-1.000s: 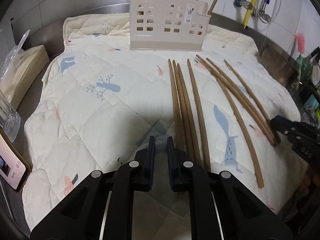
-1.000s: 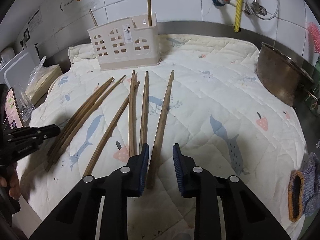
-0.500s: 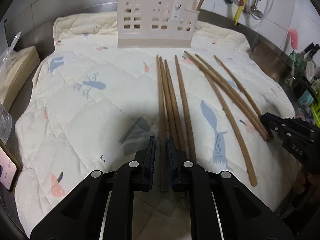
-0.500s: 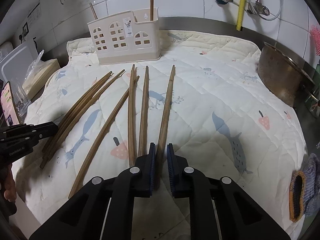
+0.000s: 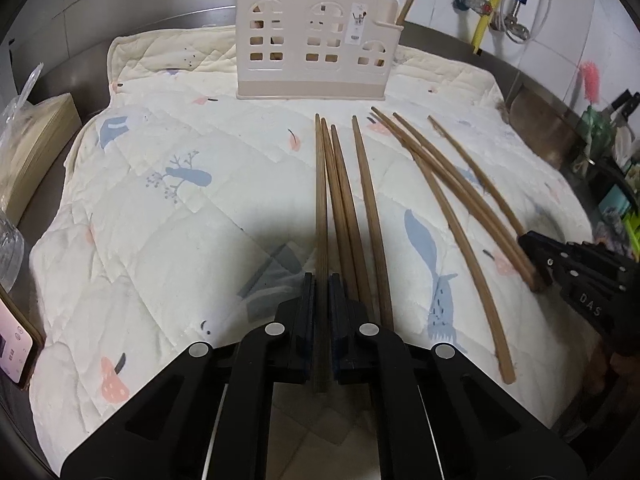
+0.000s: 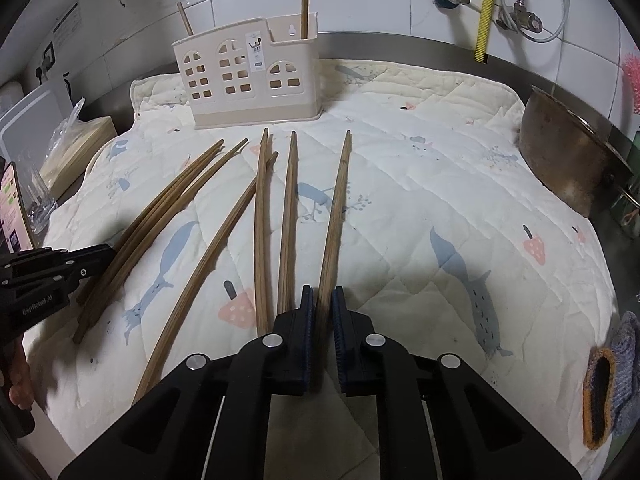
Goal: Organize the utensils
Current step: 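Lift the chopstick with the left tool over the holder while the right tool carries its own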
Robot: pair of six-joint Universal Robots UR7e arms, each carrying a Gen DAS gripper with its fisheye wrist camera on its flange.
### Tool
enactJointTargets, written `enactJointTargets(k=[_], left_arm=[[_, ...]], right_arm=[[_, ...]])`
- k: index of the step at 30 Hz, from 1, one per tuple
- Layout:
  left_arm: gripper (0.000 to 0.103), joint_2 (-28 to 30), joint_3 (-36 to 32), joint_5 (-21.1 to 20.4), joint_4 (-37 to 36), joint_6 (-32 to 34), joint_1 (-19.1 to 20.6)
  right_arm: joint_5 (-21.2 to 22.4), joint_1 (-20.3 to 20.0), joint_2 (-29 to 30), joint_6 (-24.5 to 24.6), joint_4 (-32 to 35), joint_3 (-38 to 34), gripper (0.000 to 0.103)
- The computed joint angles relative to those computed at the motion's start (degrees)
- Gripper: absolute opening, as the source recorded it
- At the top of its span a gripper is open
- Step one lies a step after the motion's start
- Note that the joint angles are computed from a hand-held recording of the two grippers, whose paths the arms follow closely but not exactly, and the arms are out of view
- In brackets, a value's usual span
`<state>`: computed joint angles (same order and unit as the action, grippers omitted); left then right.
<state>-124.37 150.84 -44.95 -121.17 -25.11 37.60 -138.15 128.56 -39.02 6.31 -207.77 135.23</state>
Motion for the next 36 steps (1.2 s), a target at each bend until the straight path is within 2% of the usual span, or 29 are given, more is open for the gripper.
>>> enactJointTargets(k=[6,11,19,24,29,36], left_arm=[[0.005,-4.3,-1.6,1.6,4.6,-0.3,-3.4],[0.005,-5.4,-3.5,2.5,4.4,1.5,-5.9],[0.005,-0.3,-7.2,-0.2,-6.0,10.1,-4.4],[0.005,4.7,-10.2,-2.7,-11.8,15.6,-2.2],[0.005,8.3,-13.6,-3.1,-15.4,19.8,-1.1],[0.005,12.5,-19.7,-2.1,-17.6,24.2,-1.5]], right_arm=[[-1.0,1.4,-0.9,-0.6,-1.8,0.6,0.007],[-2.1,3.7,-2.8,-4.0,-4.1,0.0,0.007],[-1.1,5.2,-5.0,-12.4,-8.4,-3.9,0.007],[0.6,4.4,-6.1,-17.0,-7.5,-7.4,0.007],[3.2,4.1,-9.4,-20.2,-2.0,-10.7,0.007],[8.1,4.1,-15.0,-21.7,12.6,-16.4,0.007]])
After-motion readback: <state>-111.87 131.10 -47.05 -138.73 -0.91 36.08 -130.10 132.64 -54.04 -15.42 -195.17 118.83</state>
